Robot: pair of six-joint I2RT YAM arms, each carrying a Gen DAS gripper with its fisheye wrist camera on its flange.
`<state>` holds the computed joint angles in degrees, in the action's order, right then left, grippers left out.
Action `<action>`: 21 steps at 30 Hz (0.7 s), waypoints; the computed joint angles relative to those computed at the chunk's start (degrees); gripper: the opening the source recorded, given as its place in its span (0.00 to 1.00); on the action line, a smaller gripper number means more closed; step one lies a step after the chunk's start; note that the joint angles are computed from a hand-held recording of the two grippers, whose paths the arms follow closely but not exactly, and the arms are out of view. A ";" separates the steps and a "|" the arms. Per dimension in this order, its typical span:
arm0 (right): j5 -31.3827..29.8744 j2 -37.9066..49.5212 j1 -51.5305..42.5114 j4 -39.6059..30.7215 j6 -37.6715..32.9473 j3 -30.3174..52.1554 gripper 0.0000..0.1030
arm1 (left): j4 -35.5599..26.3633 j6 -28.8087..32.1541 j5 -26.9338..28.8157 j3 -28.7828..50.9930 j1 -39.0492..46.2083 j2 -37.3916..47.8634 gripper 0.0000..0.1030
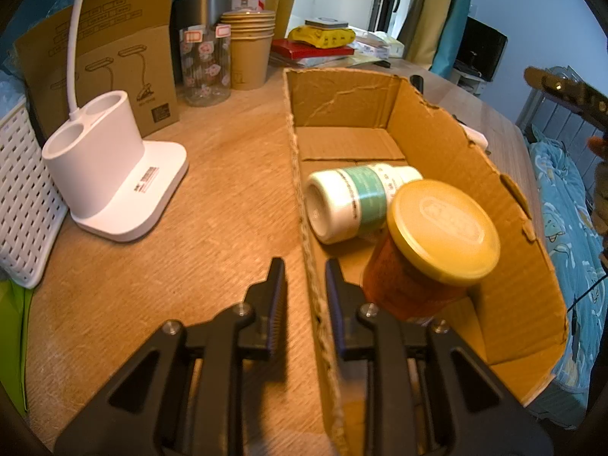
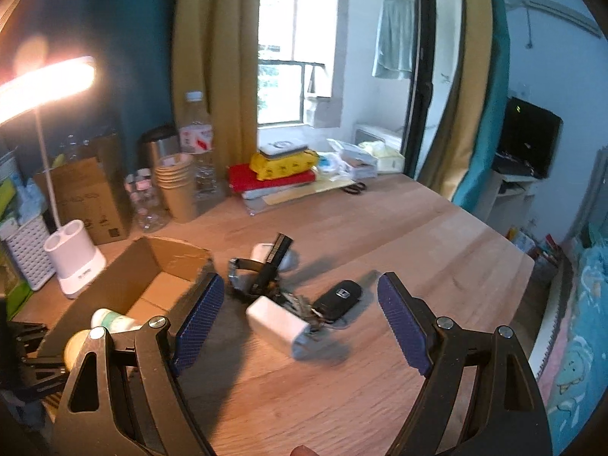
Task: Organize rigid objects
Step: 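Move the right tool to the white charger plug and grasp it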
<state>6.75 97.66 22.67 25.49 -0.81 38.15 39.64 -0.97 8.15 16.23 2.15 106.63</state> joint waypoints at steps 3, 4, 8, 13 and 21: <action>-0.56 2.79 -1.19 -0.11 0.20 1.46 0.83 | 0.00 0.00 0.00 0.00 0.00 0.00 0.23; -0.92 3.82 -1.45 -0.19 0.35 2.01 0.83 | 0.00 0.00 0.00 0.00 0.00 0.00 0.23; -2.44 8.07 -1.77 -1.22 1.13 4.36 0.83 | -0.02 0.00 0.03 0.00 0.00 -0.01 0.23; -1.69 13.11 -0.25 -2.10 2.02 7.15 0.83 | -0.07 -0.03 0.14 0.02 0.06 -0.01 0.23; -2.61 17.06 1.72 -2.47 0.69 9.72 0.83 | -0.12 0.09 0.22 0.07 0.21 0.01 0.23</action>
<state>4.13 114.71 24.39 23.02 -0.12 47.86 39.52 -0.88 8.37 16.31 2.35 106.63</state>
